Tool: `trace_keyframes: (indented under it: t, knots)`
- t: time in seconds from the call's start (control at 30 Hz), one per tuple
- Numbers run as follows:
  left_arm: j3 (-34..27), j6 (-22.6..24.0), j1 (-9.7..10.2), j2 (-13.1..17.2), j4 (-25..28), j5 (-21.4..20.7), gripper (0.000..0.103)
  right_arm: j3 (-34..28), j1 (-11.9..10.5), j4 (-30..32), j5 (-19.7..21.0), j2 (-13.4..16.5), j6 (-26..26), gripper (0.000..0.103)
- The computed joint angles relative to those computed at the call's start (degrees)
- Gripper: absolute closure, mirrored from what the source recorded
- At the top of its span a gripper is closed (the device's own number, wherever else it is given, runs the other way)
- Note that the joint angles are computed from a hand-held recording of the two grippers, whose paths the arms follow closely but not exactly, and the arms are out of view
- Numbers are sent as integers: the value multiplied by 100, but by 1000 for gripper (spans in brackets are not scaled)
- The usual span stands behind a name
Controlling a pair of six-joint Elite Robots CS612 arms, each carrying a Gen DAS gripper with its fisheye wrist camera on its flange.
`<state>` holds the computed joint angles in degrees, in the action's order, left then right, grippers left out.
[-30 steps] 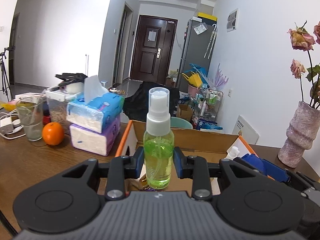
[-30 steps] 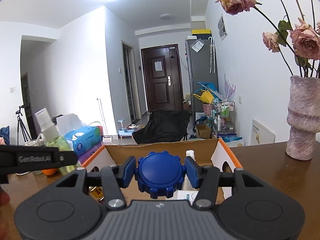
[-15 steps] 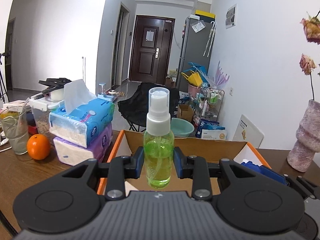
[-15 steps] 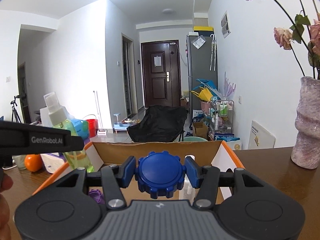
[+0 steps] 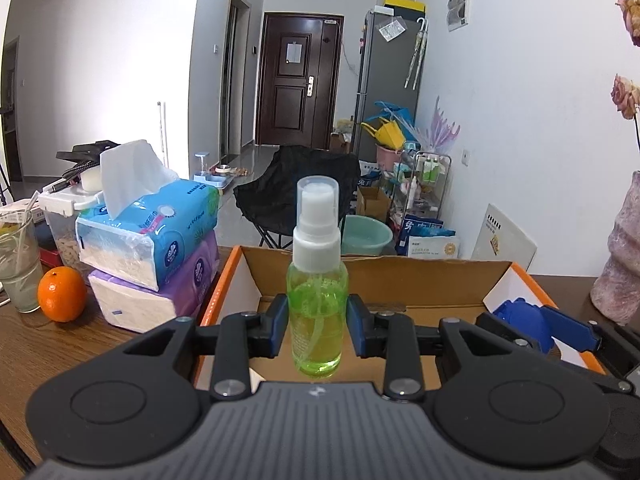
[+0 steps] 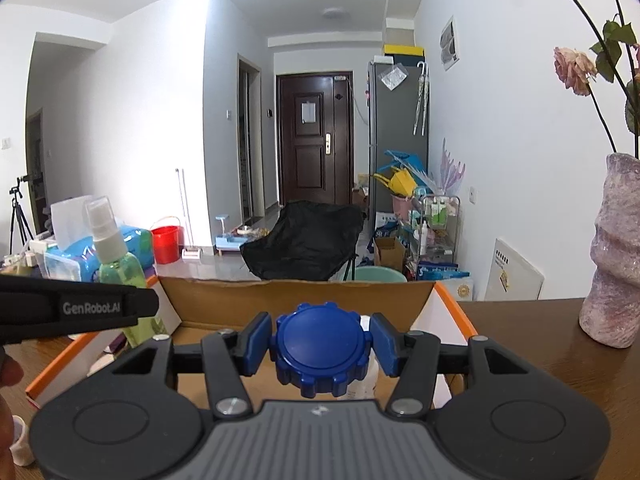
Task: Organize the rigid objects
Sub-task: 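Open the right gripper dropping the blue cap while the left gripper releases the green spray bottle into the box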
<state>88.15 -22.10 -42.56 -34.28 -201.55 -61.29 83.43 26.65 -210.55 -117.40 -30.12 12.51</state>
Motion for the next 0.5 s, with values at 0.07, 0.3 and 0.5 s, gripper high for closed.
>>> trace_keyframes:
  t: [0.07,0.3,0.5]
  knots:
    - [8,-5,0,-3,-44,85,39,2,16,61,-101,-18,78,27]
    - [22,-74,-64,3,-228,676,0,-16,56,106,-372,-27,116,0]
    - [13,-170,-38,-21,-13,650,0,-15,33,215,-361,-44,184,0]
